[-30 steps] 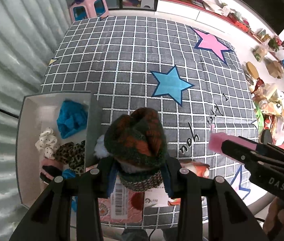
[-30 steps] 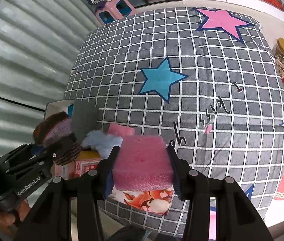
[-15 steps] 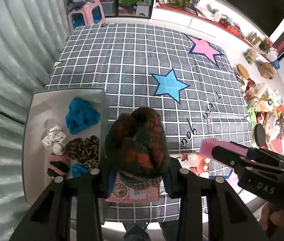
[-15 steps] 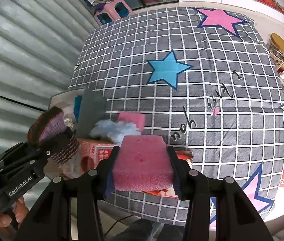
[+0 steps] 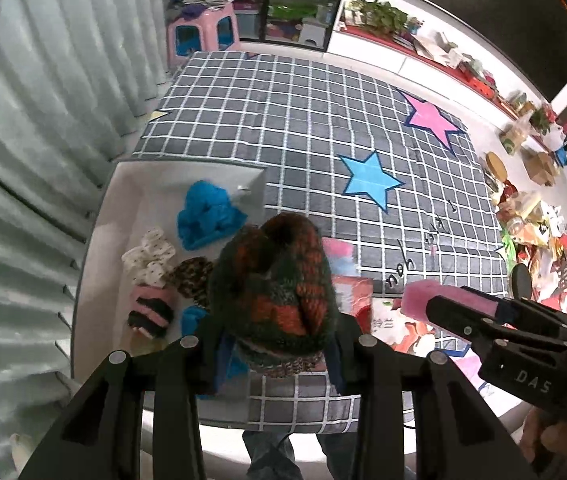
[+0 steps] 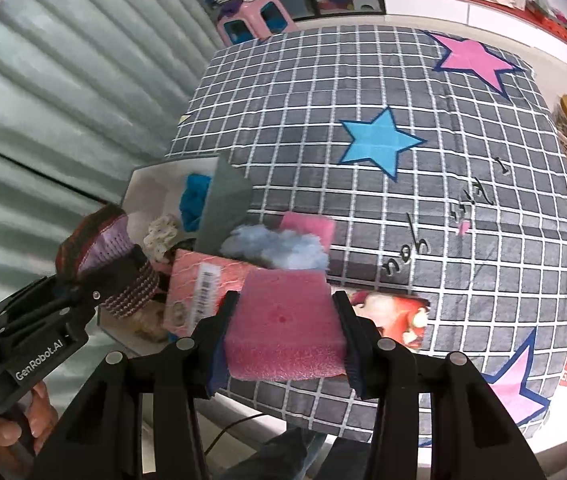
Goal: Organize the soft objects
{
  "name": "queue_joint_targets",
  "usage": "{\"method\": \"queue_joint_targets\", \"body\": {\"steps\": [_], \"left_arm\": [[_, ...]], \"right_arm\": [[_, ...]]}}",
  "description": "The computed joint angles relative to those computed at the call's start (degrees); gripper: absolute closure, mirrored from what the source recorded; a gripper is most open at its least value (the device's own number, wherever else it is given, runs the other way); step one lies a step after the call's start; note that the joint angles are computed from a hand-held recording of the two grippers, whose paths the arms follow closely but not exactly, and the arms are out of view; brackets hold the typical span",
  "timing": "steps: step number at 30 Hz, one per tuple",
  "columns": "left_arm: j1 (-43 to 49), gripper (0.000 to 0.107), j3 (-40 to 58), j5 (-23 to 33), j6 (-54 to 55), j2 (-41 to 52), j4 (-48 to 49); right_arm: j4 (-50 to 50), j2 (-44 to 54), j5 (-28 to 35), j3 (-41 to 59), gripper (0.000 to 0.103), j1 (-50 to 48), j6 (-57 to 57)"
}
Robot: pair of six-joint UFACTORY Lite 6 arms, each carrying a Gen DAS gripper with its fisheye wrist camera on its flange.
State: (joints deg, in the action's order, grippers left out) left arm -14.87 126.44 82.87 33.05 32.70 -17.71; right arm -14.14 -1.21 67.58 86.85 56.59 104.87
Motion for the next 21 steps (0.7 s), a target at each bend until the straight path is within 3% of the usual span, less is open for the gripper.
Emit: {"method": "queue_joint_targets", "body": {"steps": [12, 21], "left_arm": [[8.69, 0.066, 0.48, 0.88, 2.46, 1.07, -0.16], [14.14, 0.066, 6.25, 2.83, 3.29, 5.79, -0.18]], "right_arm": [[2.2, 14.63, 1.95, 18.4, 0.055, -1.64, -8.95], [4.5, 30.61, 6.56, 40.24, 0.055, -2.44, -16.21]]}}
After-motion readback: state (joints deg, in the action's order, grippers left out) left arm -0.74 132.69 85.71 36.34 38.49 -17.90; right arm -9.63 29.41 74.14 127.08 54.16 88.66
